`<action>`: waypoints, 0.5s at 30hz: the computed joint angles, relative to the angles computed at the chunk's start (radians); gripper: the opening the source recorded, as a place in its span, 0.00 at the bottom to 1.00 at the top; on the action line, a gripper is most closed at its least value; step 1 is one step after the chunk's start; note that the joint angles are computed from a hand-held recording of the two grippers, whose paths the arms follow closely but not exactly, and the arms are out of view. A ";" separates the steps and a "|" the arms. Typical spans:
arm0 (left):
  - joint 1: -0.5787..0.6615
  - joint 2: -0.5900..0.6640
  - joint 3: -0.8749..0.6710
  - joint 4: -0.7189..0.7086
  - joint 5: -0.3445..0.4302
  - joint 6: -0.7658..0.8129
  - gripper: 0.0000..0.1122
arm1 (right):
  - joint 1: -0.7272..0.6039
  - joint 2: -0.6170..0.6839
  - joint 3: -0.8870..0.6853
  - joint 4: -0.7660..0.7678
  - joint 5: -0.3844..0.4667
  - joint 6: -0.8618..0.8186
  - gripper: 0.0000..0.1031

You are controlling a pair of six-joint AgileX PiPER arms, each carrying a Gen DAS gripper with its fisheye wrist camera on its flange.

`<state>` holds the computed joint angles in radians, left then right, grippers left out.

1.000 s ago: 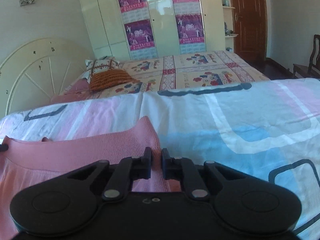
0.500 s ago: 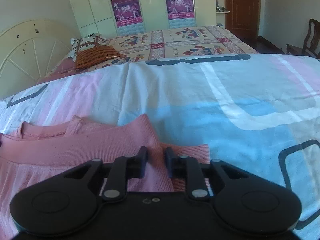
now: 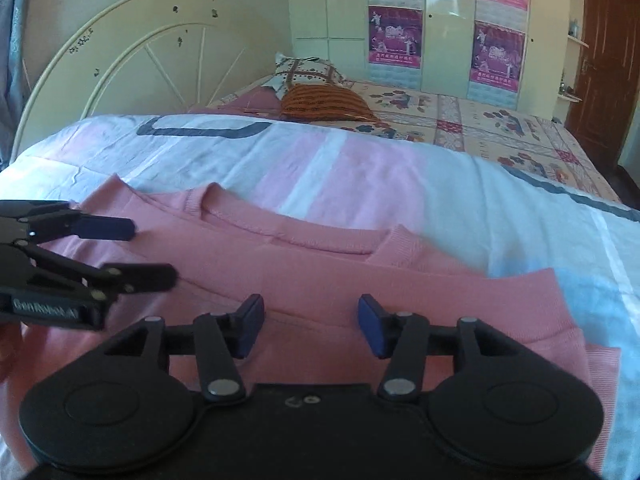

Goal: Fold small clothes

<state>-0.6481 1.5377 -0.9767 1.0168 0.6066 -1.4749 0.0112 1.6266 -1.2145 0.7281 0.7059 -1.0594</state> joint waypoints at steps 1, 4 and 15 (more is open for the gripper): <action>0.021 -0.026 0.035 0.013 0.012 -0.023 0.68 | -0.029 0.011 -0.015 -0.018 -0.012 0.023 0.48; 0.113 -0.117 0.156 0.037 -0.008 -0.061 0.68 | -0.121 0.059 -0.057 -0.107 -0.082 0.117 0.47; -0.095 -0.124 0.112 0.097 0.050 -0.145 0.68 | -0.143 -0.070 0.075 0.137 0.031 -0.062 0.40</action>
